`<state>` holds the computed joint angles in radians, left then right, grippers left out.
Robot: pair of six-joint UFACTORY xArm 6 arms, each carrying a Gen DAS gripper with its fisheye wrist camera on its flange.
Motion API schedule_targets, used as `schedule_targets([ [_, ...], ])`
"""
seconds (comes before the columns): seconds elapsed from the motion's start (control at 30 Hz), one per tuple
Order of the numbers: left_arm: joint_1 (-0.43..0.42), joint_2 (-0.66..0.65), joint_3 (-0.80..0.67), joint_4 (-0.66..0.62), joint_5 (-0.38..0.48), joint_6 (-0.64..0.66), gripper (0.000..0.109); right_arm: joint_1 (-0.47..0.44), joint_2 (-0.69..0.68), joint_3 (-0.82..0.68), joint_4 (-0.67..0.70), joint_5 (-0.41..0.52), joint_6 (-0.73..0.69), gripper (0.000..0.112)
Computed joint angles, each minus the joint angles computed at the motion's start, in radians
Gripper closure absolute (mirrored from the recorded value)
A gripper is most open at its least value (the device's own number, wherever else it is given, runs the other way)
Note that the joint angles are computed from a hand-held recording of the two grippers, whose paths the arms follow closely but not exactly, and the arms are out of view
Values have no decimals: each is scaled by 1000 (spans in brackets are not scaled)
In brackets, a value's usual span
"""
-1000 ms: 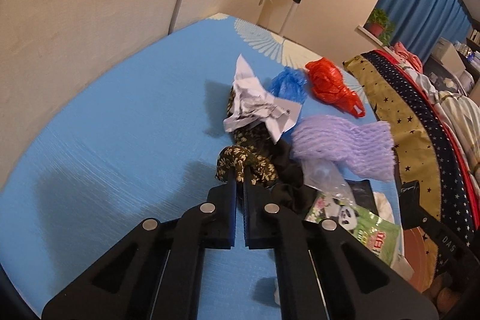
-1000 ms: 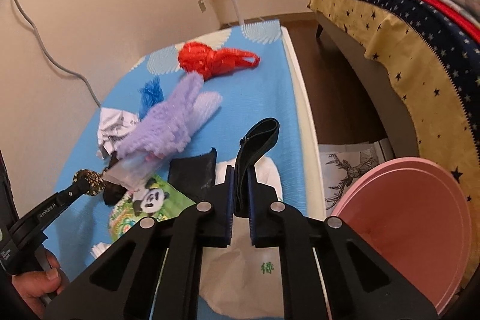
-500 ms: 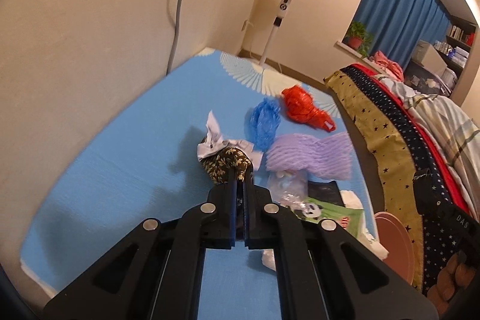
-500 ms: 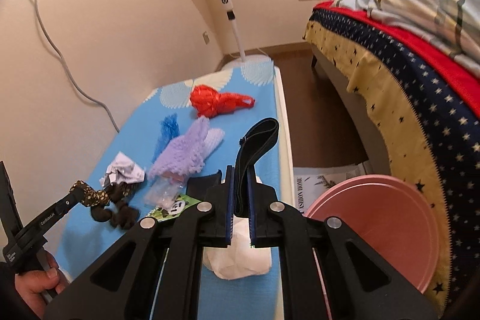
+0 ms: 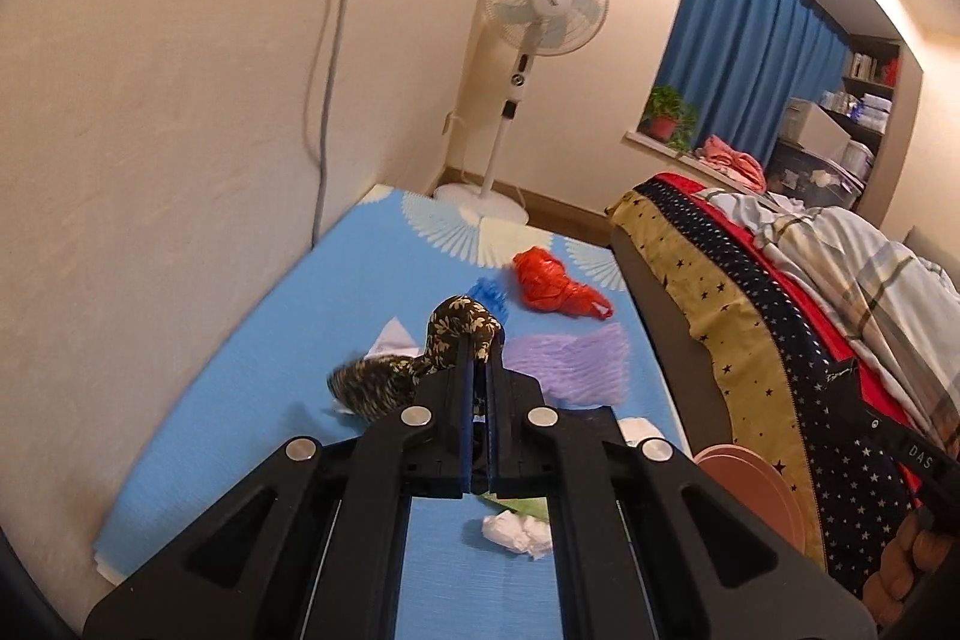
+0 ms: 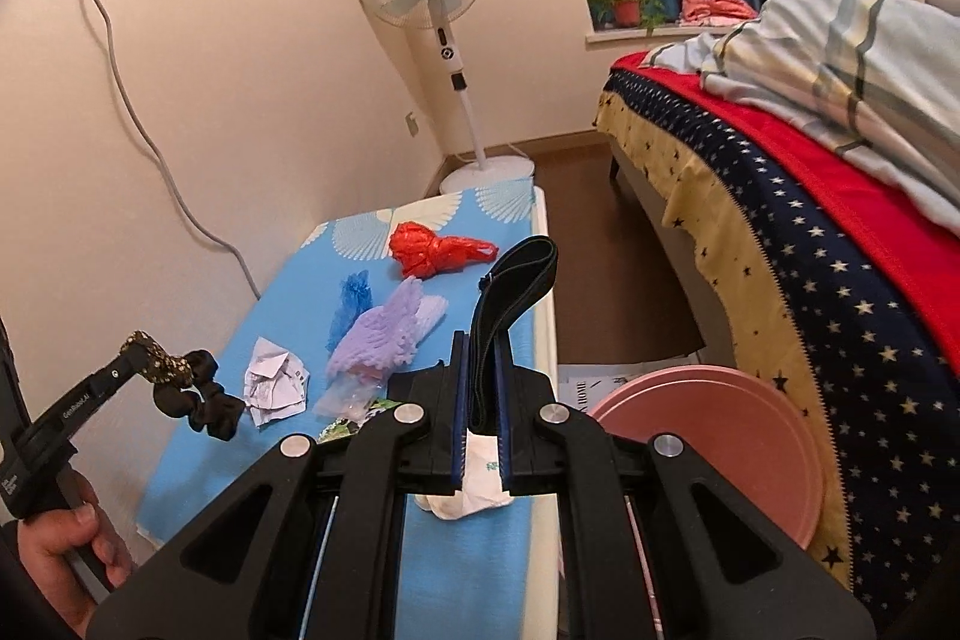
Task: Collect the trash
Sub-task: 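Carry the floral cloth and black strap in both grippers over the pink bin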
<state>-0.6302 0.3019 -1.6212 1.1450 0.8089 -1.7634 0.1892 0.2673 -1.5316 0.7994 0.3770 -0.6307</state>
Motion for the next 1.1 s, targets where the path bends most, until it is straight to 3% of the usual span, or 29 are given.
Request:
schedule_targets([
  [0.4, -26, 9, -36, 21, -30, 28, 106, -11, -74, 102, -11, -61, 3, 104],
  [1.1, -48, 136, -214, -14, -106, 155, 106, -43, -59, 113, -69, -108, 88, 104],
])
